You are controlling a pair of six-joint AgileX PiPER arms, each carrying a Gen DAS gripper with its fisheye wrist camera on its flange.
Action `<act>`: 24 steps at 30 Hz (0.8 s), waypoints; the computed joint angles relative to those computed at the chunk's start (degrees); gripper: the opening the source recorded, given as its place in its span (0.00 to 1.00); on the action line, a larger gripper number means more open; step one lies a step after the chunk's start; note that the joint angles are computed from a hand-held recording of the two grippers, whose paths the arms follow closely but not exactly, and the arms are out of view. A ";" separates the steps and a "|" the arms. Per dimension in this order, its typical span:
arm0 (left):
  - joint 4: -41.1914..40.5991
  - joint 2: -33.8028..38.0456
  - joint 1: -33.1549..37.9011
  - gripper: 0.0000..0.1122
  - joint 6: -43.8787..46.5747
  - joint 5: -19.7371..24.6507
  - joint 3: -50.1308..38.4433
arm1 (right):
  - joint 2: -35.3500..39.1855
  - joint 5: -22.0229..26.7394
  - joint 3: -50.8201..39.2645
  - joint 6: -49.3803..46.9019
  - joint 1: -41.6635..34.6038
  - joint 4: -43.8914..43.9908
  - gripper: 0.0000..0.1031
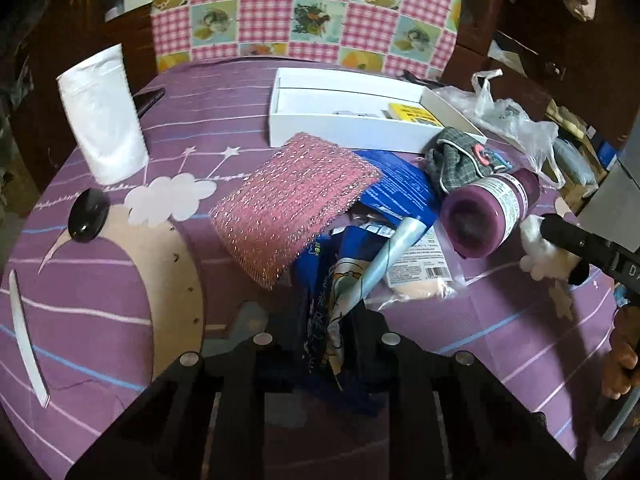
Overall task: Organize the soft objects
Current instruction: 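Grasp the blue eye-mask packet with the left gripper while the right gripper holds the plush toy, then carry the blue packet and plush toy over the white box with both grippers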
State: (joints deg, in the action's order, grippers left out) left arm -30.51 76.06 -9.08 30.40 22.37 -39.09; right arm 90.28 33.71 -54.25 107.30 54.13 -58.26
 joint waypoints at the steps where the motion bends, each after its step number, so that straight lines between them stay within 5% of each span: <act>1: -1.92 0.12 0.68 0.14 2.19 0.57 0.03 | -0.01 -0.07 0.04 0.04 -0.01 -0.11 0.52; 19: 5.20 -6.16 -2.01 0.11 -8.22 1.34 -2.66 | -1.68 -1.55 0.46 5.47 2.87 -8.58 0.52; 24: 5.97 -6.97 -2.72 0.11 -10.60 2.44 -5.53 | -2.56 -2.46 -1.83 0.49 2.02 -4.39 0.52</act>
